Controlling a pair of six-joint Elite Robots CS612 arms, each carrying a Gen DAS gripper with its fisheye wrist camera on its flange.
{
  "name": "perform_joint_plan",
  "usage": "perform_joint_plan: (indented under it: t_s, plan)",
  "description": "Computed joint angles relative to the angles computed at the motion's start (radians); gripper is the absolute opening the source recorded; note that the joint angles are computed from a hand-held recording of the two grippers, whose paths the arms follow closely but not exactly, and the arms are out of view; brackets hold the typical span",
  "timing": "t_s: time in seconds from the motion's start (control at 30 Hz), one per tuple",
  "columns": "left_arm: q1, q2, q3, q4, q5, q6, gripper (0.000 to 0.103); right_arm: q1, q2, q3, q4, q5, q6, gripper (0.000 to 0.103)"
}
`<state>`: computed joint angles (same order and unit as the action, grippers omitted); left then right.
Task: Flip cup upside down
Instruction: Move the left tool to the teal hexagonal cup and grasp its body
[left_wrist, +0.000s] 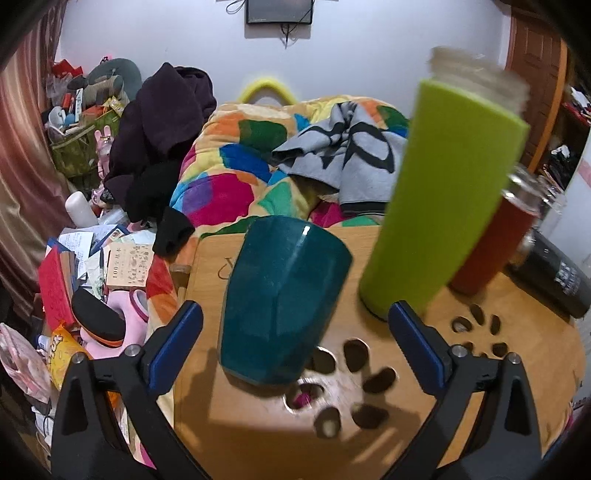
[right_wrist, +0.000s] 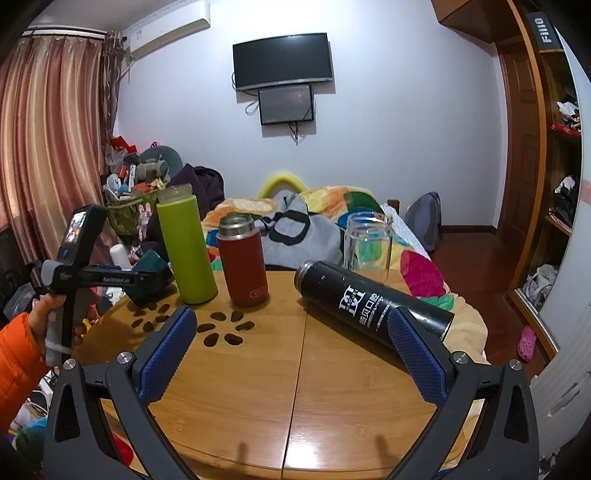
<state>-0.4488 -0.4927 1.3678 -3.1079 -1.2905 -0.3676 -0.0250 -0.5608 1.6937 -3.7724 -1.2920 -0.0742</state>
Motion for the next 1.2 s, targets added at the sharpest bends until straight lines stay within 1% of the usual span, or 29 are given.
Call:
perform_joint_plan:
  t_s: [0.03, 0.07, 0.1, 0.13, 0.2, 0.23, 0.37, 0.43, 0.57, 0.7, 0.9, 1.03, 1.13, 1.2]
  plan:
    - [0.002, 0.006, -0.011, 0.011, -0.003, 0.006, 0.092, 0.000, 0.002, -0.004, 0.007, -0.001, -0.001, 0.103]
    - [0.002, 0.008, -0.017, 0.018, -0.006, 0.009, 0.090, 0.000, 0.004, -0.007, 0.014, 0.000, -0.001, 0.103]
    - [0.003, 0.013, -0.023, 0.020, -0.007, 0.014, 0.090, -0.001, 0.005, -0.010, 0.024, 0.003, -0.001, 0.103]
    - [0.002, 0.017, -0.029, 0.026, 0.003, 0.017, 0.088, -0.001, 0.006, -0.012, 0.032, 0.004, -0.001, 0.103]
    - [0.000, 0.021, -0.037, 0.037, 0.023, 0.023, 0.082, -0.002, 0.004, -0.011, 0.043, 0.009, -0.001, 0.103]
    - [-0.001, 0.022, -0.036, 0.035, 0.035, 0.024, 0.075, -0.002, 0.005, -0.010, 0.046, 0.012, -0.001, 0.103]
    - [0.004, 0.019, -0.018, -0.002, 0.021, 0.030, 0.068, -0.002, 0.006, -0.010, 0.053, 0.016, -0.005, 0.103]
    - [0.001, 0.011, -0.001, -0.014, 0.020, 0.050, 0.066, 0.000, 0.004, -0.011, 0.064, 0.016, -0.005, 0.103]
    - [-0.012, -0.008, 0.046, -0.054, 0.009, 0.075, 0.065, 0.001, 0.004, -0.011, 0.070, 0.022, -0.007, 0.103]
    - [-0.037, -0.030, 0.098, -0.089, 0.011, 0.115, 0.065, 0.000, 0.003, -0.008, 0.073, 0.027, -0.010, 0.103]
    - [-0.090, -0.063, 0.177, -0.151, -0.020, 0.183, 0.065, -0.001, 0.001, 0.006, 0.074, 0.029, -0.017, 0.103]
    - [-0.120, -0.077, 0.214, -0.195, -0.068, 0.221, 0.065, -0.001, -0.004, 0.022, 0.070, 0.028, -0.019, 0.103]
    - [-0.148, -0.084, 0.234, -0.221, -0.089, 0.254, 0.065, -0.001, -0.006, 0.032, 0.058, 0.025, -0.023, 0.103]
    - [-0.161, -0.086, 0.240, -0.229, -0.096, 0.268, 0.065, -0.002, -0.008, 0.039, 0.051, 0.025, -0.025, 0.103]
